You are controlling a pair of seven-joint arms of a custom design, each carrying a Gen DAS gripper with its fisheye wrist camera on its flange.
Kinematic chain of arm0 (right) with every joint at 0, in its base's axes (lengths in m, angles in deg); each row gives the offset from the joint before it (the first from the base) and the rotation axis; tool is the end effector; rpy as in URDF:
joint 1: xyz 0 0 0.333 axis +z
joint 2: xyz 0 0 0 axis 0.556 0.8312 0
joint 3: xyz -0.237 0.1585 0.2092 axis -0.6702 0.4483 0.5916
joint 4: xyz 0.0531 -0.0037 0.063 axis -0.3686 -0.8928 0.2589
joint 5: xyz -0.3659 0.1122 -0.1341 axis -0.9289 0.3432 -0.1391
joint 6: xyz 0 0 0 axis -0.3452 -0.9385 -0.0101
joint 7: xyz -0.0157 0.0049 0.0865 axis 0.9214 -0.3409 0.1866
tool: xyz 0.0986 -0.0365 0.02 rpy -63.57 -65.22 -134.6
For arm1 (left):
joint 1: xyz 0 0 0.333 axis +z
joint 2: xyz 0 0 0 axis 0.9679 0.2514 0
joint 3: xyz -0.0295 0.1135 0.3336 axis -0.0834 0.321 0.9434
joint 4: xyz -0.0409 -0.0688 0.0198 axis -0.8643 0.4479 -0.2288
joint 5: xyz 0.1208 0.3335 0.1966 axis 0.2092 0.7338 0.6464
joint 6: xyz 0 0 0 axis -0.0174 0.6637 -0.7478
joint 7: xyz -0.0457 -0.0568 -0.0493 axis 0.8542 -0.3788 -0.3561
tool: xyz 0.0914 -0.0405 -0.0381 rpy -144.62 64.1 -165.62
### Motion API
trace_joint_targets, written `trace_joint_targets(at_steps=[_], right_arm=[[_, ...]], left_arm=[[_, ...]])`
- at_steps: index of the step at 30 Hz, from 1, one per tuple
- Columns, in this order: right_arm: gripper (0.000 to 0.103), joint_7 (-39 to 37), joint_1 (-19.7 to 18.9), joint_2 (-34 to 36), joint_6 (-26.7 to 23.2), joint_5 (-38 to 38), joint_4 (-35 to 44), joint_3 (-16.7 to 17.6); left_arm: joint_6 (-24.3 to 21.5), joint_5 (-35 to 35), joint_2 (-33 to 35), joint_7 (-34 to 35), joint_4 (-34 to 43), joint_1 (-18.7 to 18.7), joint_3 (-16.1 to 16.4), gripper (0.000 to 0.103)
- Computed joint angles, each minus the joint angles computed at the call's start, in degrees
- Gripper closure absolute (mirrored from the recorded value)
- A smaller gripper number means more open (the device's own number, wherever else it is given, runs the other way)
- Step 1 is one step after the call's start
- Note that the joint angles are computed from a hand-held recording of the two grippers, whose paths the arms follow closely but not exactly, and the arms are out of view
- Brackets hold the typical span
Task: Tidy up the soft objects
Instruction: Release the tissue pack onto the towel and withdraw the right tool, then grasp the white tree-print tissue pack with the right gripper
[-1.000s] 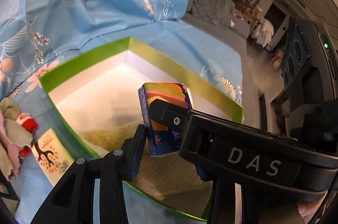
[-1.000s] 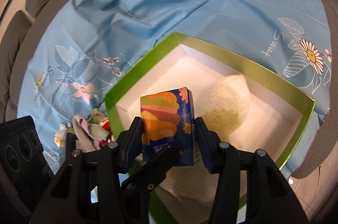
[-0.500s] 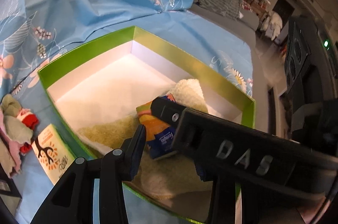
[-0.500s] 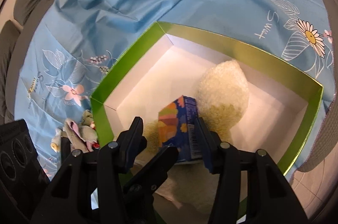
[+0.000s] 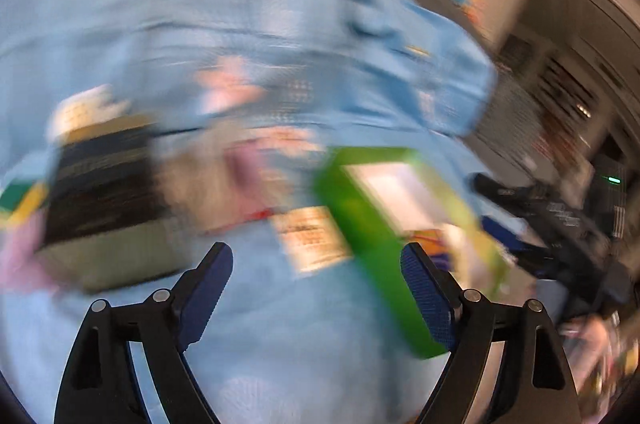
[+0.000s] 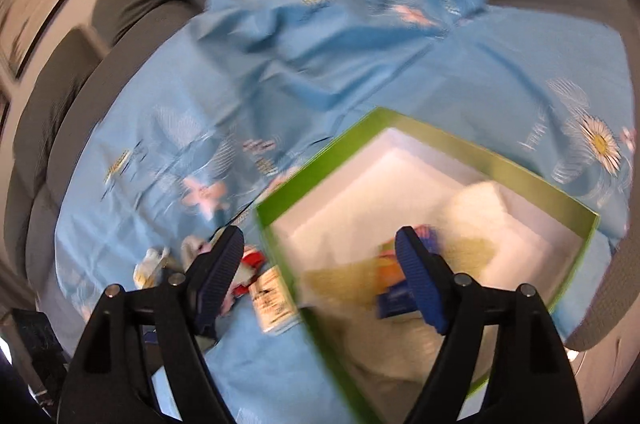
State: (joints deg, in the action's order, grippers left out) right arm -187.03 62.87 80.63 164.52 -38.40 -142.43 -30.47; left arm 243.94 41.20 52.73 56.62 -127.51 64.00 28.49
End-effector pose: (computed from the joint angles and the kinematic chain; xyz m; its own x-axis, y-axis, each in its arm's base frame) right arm 0.6763 0.2900 0.4259 -0.3494 -0.8136 -0.4648 -0.5097 0.5813 -0.6343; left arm 0.7130 -0.2802 0.4058 -0.2367 -0.9016 0.3621 -0.7490 -0.0680 -0.6591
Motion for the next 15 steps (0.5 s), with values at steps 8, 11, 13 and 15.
trace_joint_targets(at_steps=[8,11,13,15], right_arm=[[0.026,-35.46,-9.28,13.03,-7.08,20.49,18.09,19.18],[0.026,-43.97,-7.77,19.45,-17.70,25.10,28.70,20.82],[0.027,-48.52,-6.36,23.21,-22.77,27.10,34.94,20.64],[0.029,-51.19,-4.88,27.30,-28.43,29.12,41.84,19.46]], left_arm=[[6.29,3.11,-6.93,-15.08,-15.78,-6.50,14.94,0.017],[6.99,4.01,-7.71,-18.42,-19.03,-6.81,16.90,0.017],[7.72,3.06,-8.01,-18.39,-20.52,-7.59,18.48,0.017],[7.27,6.40,-7.99,-24.26,-21.55,-13.65,26.40,0.017]])
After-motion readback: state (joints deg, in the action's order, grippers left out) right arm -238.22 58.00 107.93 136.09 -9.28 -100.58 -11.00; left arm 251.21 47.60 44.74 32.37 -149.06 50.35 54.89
